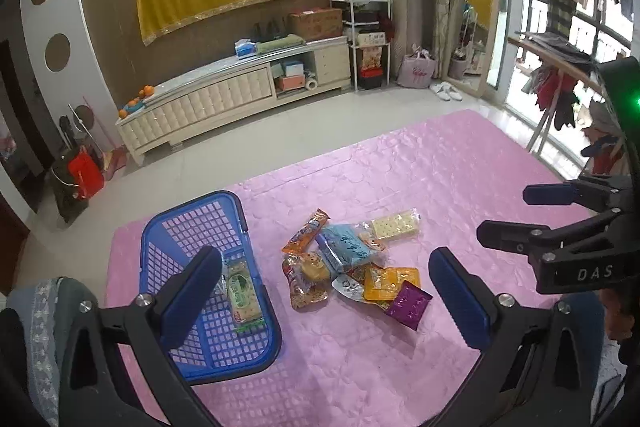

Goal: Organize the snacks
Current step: 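Withdraw both open tools from the basket back toward the snack pile, then lower the left tool onto the light-blue printed snack bag and grasp it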

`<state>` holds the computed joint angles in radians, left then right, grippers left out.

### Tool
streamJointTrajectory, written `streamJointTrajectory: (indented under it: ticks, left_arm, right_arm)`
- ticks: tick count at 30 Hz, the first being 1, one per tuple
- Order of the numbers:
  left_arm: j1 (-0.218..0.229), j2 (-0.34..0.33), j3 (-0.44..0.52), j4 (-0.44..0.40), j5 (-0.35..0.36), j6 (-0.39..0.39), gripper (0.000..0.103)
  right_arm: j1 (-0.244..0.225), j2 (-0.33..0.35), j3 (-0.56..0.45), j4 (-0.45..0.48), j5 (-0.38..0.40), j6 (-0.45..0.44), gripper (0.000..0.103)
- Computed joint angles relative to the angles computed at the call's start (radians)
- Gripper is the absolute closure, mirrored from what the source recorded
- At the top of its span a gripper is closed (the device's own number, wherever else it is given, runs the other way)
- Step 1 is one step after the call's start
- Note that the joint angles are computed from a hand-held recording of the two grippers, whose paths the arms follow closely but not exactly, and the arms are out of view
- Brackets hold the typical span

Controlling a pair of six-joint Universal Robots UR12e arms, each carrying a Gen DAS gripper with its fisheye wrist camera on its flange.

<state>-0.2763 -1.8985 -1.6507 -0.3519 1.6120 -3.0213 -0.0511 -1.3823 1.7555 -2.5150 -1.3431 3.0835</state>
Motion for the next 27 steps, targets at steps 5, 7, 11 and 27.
streamJointTrajectory:
  ticks: [5,7,11,27]
  left_arm:
    - [-0.023,-0.037,0.048,-0.060,0.032,-0.007,0.001]
    - [-0.026,-0.053,0.073,-0.105,0.028,-0.019,0.001]
    - [-0.031,-0.086,0.122,-0.187,0.015,-0.047,0.001]
    - [-0.014,-0.249,0.320,-0.443,-0.045,-0.176,0.001]
  right_arm:
    - [-0.030,0.020,-0.008,0.028,0.026,0.007,0.014]
    - [-0.043,0.028,-0.014,0.041,0.040,0.011,0.014]
    - [-0.065,0.049,-0.026,0.063,0.065,0.024,0.014]
    - [-0.093,0.193,-0.148,0.172,0.112,-0.016,0.014]
